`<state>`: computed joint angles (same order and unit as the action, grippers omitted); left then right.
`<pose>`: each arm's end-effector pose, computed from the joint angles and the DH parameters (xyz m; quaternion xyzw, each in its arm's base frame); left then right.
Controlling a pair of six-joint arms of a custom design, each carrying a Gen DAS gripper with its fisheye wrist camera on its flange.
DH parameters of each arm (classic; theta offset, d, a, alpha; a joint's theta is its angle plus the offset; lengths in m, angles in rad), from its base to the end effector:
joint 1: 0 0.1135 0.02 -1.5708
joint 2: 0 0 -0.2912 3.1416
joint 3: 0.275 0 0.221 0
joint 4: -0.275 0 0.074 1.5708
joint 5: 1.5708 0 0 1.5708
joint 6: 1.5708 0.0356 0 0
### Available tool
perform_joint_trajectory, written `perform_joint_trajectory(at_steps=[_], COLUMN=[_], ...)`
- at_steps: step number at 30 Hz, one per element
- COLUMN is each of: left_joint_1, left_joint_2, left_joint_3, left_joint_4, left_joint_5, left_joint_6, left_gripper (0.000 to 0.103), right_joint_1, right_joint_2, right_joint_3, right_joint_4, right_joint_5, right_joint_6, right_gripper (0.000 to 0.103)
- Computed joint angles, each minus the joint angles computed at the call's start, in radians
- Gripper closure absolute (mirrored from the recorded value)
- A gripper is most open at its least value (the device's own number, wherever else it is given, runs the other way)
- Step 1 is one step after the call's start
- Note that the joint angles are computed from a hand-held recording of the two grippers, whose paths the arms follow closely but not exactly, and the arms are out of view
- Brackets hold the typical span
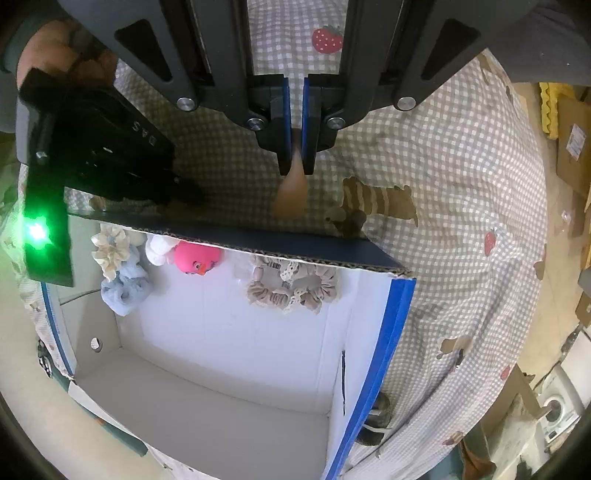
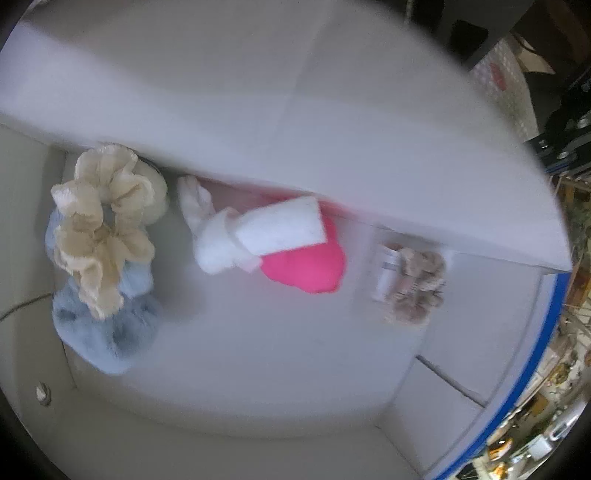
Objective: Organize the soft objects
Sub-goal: 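Grasp the tan finger-shaped toy on the bed with the left tool, then carry the tan toy with the left tool over the box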
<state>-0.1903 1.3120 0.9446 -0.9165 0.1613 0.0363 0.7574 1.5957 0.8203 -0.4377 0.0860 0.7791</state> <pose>0.1918 -0.0428 0.2699 0.1230 0.9789 -0.0905 0.1359 0.1906 0.1760 0.1960 0.0183 0.9830 0.0931 0.1572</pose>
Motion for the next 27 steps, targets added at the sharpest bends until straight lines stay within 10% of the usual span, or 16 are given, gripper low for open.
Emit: perform_joint_trajectory(at_steps=[27], left_joint_1=[0.167], left_joint_2=[-0.175], left_joint_3=[0.159], left_joint_4=[-0.134], left_joint_5=[0.045], left_joint_6=[0.048], left_gripper=[0.098], right_joint_1=[0.183], right_joint_2=[-0.452], right_joint_3=[0.082], right_joint_4=[-0.239], right_joint_5=[0.095], right_joint_6=[0.143], right_gripper=[0.094])
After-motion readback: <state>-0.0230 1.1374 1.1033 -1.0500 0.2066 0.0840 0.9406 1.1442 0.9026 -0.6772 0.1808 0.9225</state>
